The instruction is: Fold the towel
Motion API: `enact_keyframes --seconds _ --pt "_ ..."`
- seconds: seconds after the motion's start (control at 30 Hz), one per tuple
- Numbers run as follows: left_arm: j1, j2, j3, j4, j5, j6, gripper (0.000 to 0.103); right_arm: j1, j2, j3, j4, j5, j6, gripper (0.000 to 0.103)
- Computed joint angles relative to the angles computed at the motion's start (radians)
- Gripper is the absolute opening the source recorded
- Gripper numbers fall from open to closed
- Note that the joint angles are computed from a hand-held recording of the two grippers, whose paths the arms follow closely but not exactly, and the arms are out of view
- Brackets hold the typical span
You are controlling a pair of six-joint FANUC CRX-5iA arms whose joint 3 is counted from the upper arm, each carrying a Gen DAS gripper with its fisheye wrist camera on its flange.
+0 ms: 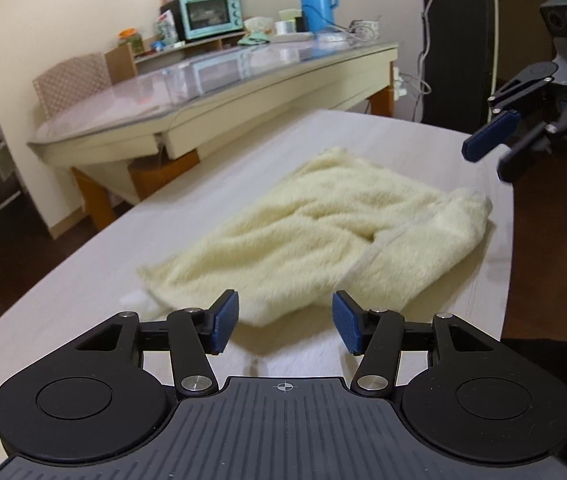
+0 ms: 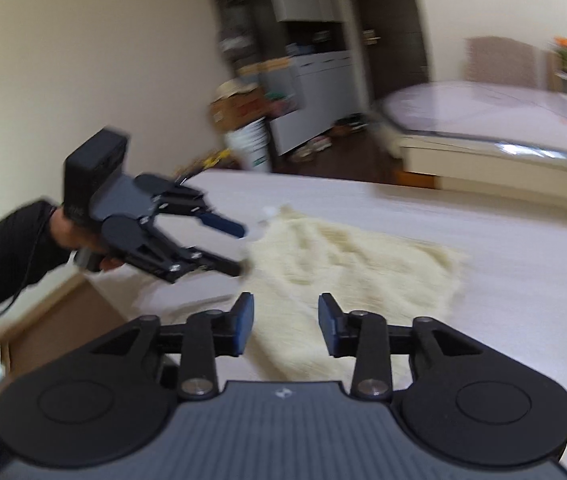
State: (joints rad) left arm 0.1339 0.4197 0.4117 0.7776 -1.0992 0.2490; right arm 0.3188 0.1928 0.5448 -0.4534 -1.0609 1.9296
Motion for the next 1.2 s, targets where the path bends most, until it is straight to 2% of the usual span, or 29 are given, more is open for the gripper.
enact_keyframes --seconds 0.2,0.37,0.47,0.5,0.53,0.6,0.8,0.97,1.07,1.2 --pt "0.017 -0.009 -0.021 0.029 0.025 0.006 0.057 0.091 0.139 0.168 0.107 -0.103 0.073 0.044" --pt "0.032 -0.026 -0.06 0.054 0.023 -0.008 0.059 0.163 0.231 0.254 0.268 -0.167 0.108 0.048" --pt "0.032 -0.029 -0.07 0.052 0.025 -0.014 0.059 0.18 0.25 0.273 0.317 -0.2 0.111 0.025" --pt "0.03 -0.026 -0.068 0.048 0.028 -0.011 0.059 0.176 0.244 0.269 0.313 -0.198 0.106 0.013" --pt "0.028 -0.025 -0.066 0.046 0.031 -0.008 0.059 0.171 0.236 0.262 0.309 -0.193 0.099 0.009" --pt "0.018 -0.004 -0.037 0.038 0.034 0.017 0.059 0.157 0.209 0.237 0.293 -0.162 0.075 0.009" --pt "-0.019 0.058 0.047 0.052 0.074 0.095 0.059 0.065 0.142 0.199 0.144 -0.111 -0.02 0.008" --pt "-0.048 0.107 0.128 0.026 0.099 0.173 0.059 -0.014 0.068 0.122 0.012 -0.076 -0.044 0.008" --pt "-0.057 0.119 0.155 0.001 0.097 0.187 0.059 -0.053 0.034 0.084 -0.067 -0.077 -0.04 0.008" --pt "-0.051 0.073 0.089 0.011 0.123 0.121 0.06 -0.115 -0.007 0.035 -0.17 -0.055 -0.082 0.008"
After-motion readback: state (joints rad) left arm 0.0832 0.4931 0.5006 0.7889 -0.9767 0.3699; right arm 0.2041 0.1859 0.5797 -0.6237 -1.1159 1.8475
